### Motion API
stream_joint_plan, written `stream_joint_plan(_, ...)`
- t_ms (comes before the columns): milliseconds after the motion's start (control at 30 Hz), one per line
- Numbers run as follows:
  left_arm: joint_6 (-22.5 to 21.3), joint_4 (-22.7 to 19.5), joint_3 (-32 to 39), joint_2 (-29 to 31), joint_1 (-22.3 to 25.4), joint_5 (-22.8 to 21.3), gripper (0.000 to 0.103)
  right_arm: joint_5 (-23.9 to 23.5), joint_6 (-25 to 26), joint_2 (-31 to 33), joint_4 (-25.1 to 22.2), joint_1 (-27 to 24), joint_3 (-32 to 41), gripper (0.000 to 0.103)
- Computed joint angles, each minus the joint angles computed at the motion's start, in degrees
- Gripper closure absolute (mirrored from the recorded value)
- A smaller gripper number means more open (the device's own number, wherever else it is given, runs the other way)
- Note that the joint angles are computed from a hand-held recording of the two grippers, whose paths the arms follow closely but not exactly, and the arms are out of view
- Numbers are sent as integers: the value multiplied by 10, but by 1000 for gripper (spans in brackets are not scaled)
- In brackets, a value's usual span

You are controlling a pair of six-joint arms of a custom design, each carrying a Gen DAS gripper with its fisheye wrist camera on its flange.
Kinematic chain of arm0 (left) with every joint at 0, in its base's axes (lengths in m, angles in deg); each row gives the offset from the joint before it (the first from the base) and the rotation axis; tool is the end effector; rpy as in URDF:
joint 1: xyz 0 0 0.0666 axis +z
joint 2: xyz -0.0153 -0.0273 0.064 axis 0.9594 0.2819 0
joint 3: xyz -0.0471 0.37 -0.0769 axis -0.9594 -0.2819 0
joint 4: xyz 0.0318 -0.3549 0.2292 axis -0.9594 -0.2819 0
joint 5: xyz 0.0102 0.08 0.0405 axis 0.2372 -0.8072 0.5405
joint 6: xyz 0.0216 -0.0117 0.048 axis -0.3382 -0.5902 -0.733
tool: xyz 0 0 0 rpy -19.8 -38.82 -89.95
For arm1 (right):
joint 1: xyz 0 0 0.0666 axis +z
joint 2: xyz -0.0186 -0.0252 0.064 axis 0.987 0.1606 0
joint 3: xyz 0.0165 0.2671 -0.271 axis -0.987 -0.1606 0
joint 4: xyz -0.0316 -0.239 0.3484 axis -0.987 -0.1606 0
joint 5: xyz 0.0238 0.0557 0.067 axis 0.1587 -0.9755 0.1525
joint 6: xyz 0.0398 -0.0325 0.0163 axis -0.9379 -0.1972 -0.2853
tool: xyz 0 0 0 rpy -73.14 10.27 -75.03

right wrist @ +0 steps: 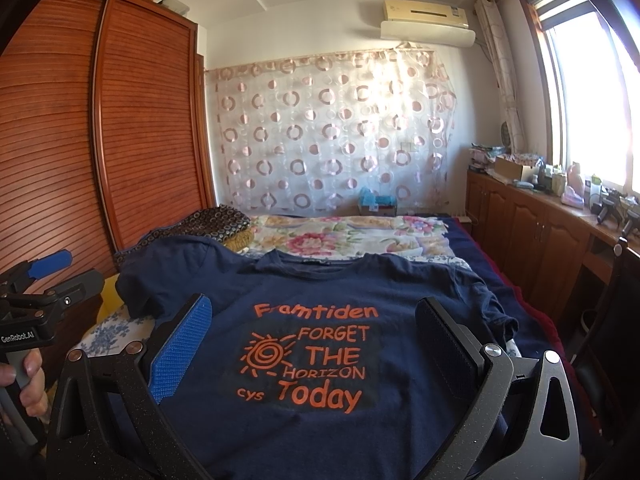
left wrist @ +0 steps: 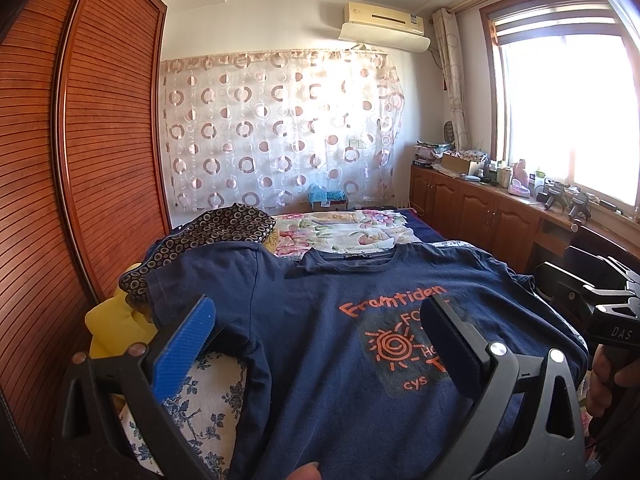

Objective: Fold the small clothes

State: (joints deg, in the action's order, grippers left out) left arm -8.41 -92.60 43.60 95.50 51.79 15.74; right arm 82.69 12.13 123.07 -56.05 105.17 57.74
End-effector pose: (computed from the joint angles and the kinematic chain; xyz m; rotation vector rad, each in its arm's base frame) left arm 0.4461 -0.1702 0.3304 0.1086 1.9378 -0.0919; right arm 0.4131 0.1807 0.3907 -0.1771 1.9573 0.2062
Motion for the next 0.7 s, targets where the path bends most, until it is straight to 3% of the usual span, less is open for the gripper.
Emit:
stream_joint_plan(267, 1, -3, 2, 1, 2, 3, 0, -2, 0, 0, 7, -1, -7, 0)
stream_joint_plan(400, 6, -8, 3, 2, 7, 8, 0, -17, 3, 7, -15, -3, 15, 0)
stream_joint_plan(700, 11, -19, 11, 28, 47, 32, 0, -44, 18, 47, -17, 0, 32, 0)
